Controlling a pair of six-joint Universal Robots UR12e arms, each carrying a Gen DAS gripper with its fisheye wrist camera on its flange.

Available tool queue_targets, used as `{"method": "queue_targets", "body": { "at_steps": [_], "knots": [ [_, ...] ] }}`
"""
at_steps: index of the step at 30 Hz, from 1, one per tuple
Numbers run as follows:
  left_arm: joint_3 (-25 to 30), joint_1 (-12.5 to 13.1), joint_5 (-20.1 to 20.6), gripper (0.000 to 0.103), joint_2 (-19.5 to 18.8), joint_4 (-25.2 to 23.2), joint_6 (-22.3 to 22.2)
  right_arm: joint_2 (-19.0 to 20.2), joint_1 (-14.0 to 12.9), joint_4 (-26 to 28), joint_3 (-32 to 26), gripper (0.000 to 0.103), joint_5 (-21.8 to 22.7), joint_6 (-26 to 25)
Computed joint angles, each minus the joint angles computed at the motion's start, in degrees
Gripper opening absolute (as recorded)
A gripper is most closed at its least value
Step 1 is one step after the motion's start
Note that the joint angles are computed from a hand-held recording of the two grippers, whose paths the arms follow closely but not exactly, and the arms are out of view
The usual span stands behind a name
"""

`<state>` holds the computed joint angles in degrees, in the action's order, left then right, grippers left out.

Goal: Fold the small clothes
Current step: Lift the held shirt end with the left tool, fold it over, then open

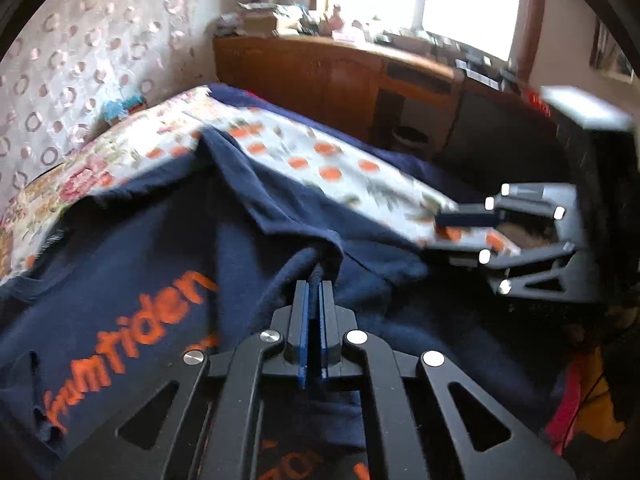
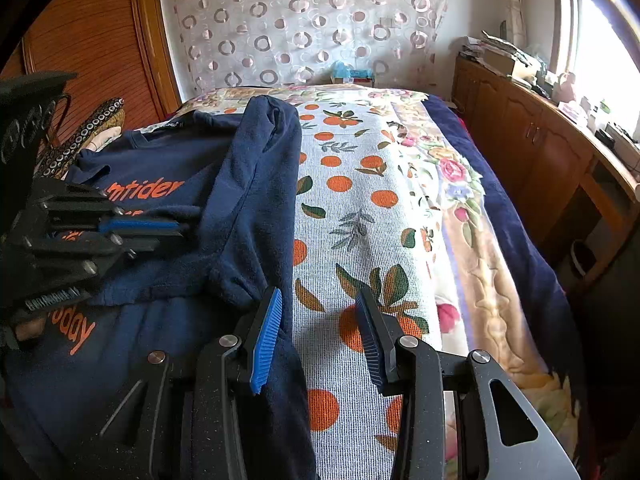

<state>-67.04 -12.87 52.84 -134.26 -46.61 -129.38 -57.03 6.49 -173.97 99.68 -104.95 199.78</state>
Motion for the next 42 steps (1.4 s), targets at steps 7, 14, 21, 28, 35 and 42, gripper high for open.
{"method": "queue_targets", "body": {
  "at_steps": [7,14,21,28,35,42],
  "knots": [
    [5.1,2.2,-0.5,0.004,-2.2,3.1,-7.8,0.0,0.0,0.1,0.0,0.040,0.0,0.0],
    [9.0,3.0,2.9,0.006,-4.7,4.3,-12.7,0.0,0.0,0.6,-0.2,0.040,-0.3,-0.3],
    [13.4,3.5,3.8,0.042,-7.6,4.1,-14.4,0.0,-0.2,0.7,-1.3,0.040,-0.1,-2.8],
    [20.7,2.4,6.9,0.042,-11.7,0.4,-14.6,1.9,-1.3,0.8,-6.3,0.040,2.9,-7.7],
    [28.0,1.0,7.2,0.042,-15.4,-4.7,-12.8,5.6,-2.1,5.6,-12.2,0.040,4.1,-11.6],
    [36.1,-0.4,8.1,0.042,-19.5,-12.0,-9.3,7.5,-3.2,8.9,-15.3,0.040,6.6,-13.4]
  ]
}}
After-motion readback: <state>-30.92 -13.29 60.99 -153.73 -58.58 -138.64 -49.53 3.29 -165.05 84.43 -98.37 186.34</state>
